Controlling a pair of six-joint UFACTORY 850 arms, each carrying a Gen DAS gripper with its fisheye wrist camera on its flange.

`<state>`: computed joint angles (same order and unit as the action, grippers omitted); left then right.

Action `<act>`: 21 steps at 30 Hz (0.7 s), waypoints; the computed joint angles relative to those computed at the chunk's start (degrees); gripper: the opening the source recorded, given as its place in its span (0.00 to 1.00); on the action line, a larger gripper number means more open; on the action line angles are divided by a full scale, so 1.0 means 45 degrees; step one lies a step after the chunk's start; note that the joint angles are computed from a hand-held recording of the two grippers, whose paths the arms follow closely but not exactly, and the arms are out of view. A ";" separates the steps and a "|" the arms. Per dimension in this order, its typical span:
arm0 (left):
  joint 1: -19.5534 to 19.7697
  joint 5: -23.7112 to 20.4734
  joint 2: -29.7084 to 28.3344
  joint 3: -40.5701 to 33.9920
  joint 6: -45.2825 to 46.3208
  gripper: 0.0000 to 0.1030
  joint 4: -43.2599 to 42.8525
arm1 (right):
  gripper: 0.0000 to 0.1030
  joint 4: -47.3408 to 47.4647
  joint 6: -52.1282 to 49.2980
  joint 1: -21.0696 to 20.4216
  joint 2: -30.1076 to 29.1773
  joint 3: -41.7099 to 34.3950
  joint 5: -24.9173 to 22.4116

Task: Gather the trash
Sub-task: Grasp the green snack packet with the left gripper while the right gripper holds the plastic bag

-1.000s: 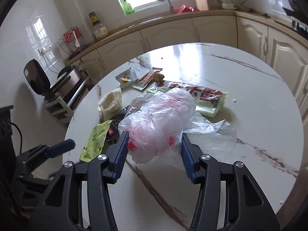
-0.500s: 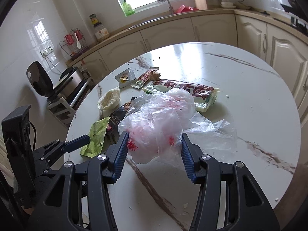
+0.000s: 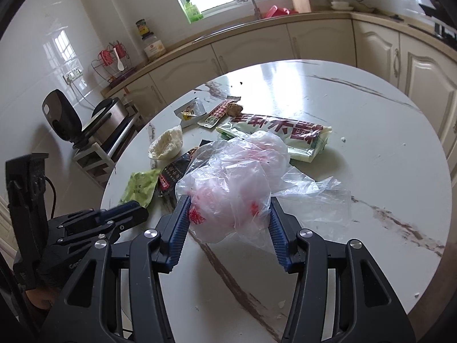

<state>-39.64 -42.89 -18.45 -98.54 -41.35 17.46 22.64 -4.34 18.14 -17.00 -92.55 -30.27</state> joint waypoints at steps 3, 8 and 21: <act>0.0019 0.0092 0.0123 0.0088 -0.0079 0.08 -0.0076 | 0.48 -0.0070 0.0032 0.0026 0.0017 0.0013 -0.0013; -0.0292 0.0160 0.1040 0.0758 -0.1737 0.80 0.2649 | 0.48 -0.0011 -0.0071 0.0044 0.0006 -0.0044 -0.0079; 0.0536 -0.0981 -0.0473 -0.0894 0.1034 0.84 0.0619 | 0.49 -0.0122 -0.0152 0.0177 -0.0071 -0.0257 -0.0122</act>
